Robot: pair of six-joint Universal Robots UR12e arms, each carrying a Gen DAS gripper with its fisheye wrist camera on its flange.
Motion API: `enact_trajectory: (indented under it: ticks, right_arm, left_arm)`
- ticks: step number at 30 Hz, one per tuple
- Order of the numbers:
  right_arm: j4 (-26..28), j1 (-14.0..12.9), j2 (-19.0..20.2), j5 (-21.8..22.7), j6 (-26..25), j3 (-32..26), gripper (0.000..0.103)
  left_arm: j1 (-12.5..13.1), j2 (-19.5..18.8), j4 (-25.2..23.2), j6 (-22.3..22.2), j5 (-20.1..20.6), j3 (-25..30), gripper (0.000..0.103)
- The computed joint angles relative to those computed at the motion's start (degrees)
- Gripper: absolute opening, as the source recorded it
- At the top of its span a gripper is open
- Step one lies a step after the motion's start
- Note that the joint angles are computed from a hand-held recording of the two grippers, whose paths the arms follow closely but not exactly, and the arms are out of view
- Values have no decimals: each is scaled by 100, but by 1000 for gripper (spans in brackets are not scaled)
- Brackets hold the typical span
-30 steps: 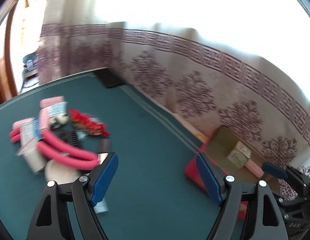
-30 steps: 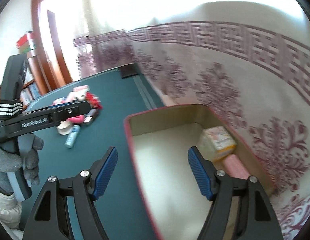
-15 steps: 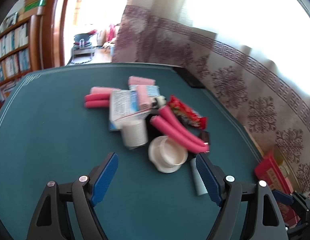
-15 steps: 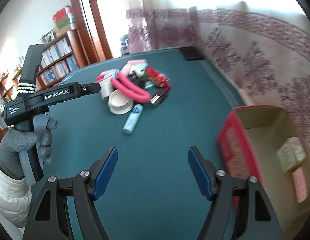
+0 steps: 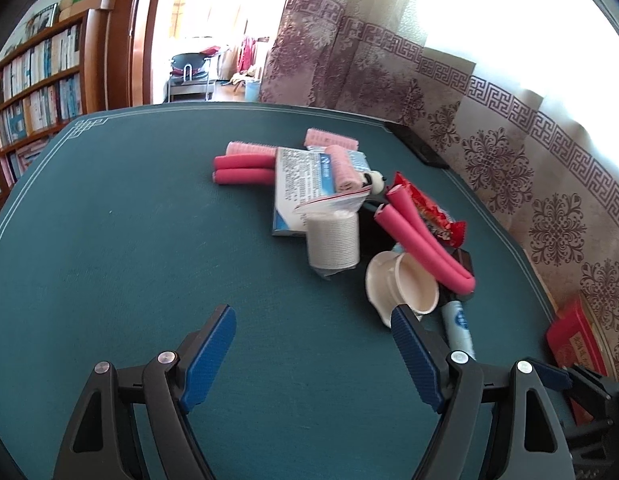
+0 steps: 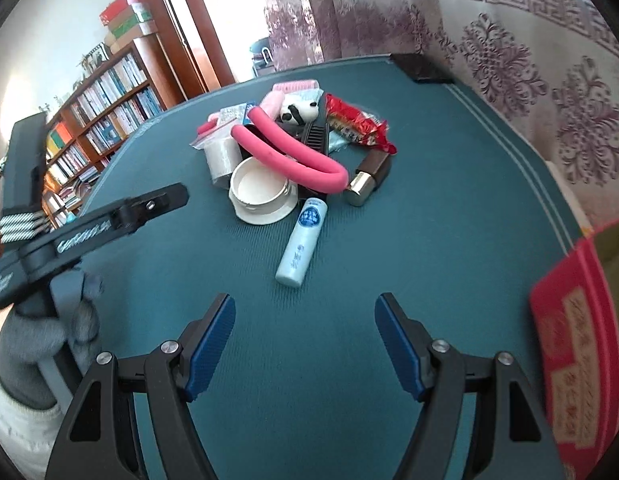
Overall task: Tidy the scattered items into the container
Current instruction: 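Return both tools to the table and grasp the blue-white tube with the right tool, then grasp the white bowl with saucer with the left tool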
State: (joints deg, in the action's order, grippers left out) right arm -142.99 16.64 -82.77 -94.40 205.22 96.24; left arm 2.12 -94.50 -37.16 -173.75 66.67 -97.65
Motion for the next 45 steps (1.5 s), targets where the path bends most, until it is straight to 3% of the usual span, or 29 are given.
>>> enact_trajectory:
  ticks: [11,16,19,24,28,45]
  right_arm:
    - [516,-18,491,-272,-197,-571,54]
    - [580,81,629,-851,-510,-718,34]
    - [486,91,586,-965,-630,-632,27]
    - [296,49,399,-1112,-581,-342,24]
    - [77,-29,304,-954,-472,-167,24]
    - [-313,-139,227,-553,-350,16,24]
  left_arm:
    - [31,-106,-47,-39,6,15,82]
    - [41,-132,-133,-5,-14,26,81]
    - [31,-148,-155,-2,6,37,81]
    - [-17,-155,-168,93,90,40,82]
    - [-94,-144,-130,275,140,41,81]
    - [-689,-472,-293,1463,703,473,82]
